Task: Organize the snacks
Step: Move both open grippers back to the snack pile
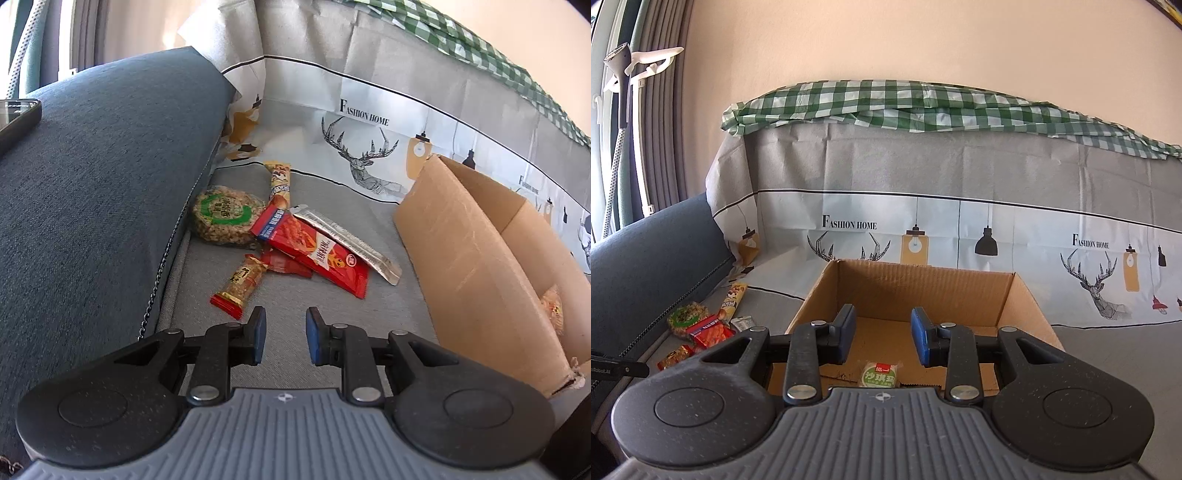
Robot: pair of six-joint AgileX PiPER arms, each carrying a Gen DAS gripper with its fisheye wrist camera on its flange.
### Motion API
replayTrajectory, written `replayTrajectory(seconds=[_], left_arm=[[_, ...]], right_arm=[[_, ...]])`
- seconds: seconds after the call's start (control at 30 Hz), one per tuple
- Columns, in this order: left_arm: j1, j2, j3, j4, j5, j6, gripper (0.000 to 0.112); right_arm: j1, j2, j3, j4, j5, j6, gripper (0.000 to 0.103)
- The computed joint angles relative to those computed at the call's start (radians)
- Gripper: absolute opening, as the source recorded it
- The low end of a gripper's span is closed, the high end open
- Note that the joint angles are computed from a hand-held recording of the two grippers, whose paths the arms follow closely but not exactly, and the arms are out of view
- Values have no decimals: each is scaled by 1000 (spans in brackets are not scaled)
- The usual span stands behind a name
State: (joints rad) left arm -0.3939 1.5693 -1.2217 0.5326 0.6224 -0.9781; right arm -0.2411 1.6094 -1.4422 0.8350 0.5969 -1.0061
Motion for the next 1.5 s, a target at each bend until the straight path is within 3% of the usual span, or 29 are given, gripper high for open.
replayTrajectory(seconds=[0.2, 0.33, 0.6, 0.77, 0.83, 1.07, 1.5], left_arm=[[8, 50, -50, 16, 42, -18, 27], [9, 105, -109, 22, 87, -5, 36], [20, 217, -222, 14, 184, 30, 43], [27, 252, -255, 16, 212, 28, 53], [29, 272, -275, 16, 232, 30, 64], [42, 322, -326, -1, 259, 53, 66], [57, 349, -343, 5, 219, 57, 66]], right_arm=[[4, 3, -6, -11, 6, 10, 36], [8, 4, -6, -17, 10, 0, 36], [6, 5, -10, -21, 18, 7, 40], [8, 10, -16, -24, 26, 12, 40], [12, 11, -18, -29, 27, 18, 40], [23, 14, -20, -45, 29, 20, 40], [48, 28, -26, -92, 36, 16, 40]])
